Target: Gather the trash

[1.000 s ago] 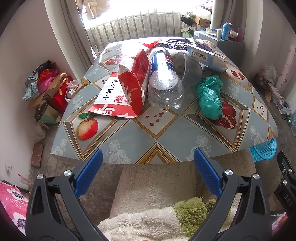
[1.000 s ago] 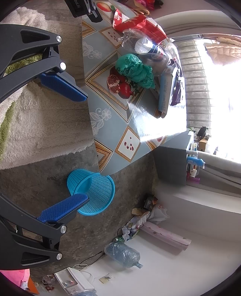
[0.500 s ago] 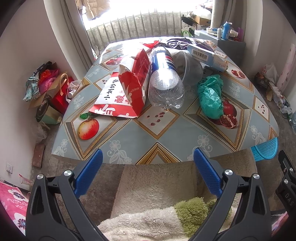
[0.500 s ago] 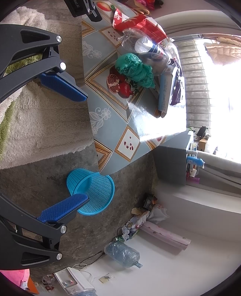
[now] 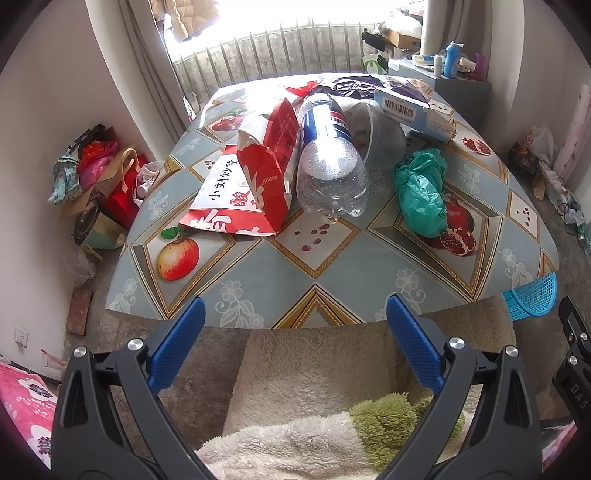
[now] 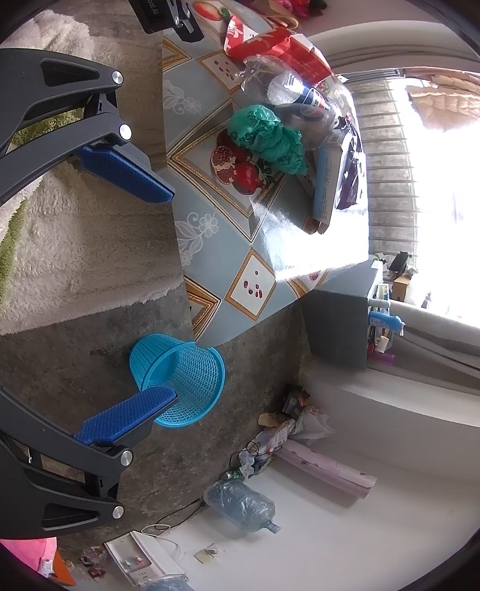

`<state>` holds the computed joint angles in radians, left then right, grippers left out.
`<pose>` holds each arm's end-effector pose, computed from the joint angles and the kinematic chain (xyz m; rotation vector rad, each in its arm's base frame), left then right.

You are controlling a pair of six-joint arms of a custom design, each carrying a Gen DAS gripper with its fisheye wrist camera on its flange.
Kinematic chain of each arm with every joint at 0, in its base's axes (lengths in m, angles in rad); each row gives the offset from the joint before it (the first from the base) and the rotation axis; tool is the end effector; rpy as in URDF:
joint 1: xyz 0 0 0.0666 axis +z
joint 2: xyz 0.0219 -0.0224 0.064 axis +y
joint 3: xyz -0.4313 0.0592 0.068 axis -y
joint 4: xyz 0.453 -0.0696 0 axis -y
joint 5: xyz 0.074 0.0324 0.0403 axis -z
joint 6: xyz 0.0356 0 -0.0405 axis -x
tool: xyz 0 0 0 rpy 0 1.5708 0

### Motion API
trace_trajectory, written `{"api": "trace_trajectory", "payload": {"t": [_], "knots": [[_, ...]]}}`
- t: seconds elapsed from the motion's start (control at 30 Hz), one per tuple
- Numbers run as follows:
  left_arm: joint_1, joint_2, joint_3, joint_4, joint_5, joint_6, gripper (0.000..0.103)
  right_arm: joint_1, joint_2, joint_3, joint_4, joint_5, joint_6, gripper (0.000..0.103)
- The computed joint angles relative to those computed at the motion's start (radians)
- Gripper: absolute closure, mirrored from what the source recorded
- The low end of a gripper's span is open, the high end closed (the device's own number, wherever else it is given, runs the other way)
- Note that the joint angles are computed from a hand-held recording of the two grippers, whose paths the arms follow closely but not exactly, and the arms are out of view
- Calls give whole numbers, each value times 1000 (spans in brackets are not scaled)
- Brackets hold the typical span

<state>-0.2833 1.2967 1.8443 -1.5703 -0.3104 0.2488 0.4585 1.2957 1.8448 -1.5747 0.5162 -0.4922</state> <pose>0.3999 -0.1055 0.7079 -0.0676 2.5299 0.1948 0.3764 0.1657 0.7107 0.2193 2.4157 -0.2583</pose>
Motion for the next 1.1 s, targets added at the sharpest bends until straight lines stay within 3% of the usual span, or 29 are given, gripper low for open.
{"api": "trace_trajectory", "payload": {"t": [0.3,0.67,0.83,1.1], "knots": [[10,-2,0,2,-1,-11,9,1,0,-1,3,1,1,6],[65,-15,-10,24,24,-94,9,-4,1,-9,22,-9,1,6],[62,-16,-9,22,13,-98,9,-7,0,-19,35,-20,7,6],[109,-5,11,74,41,-180,9,-21,0,-22,121,-31,47,6]]}}
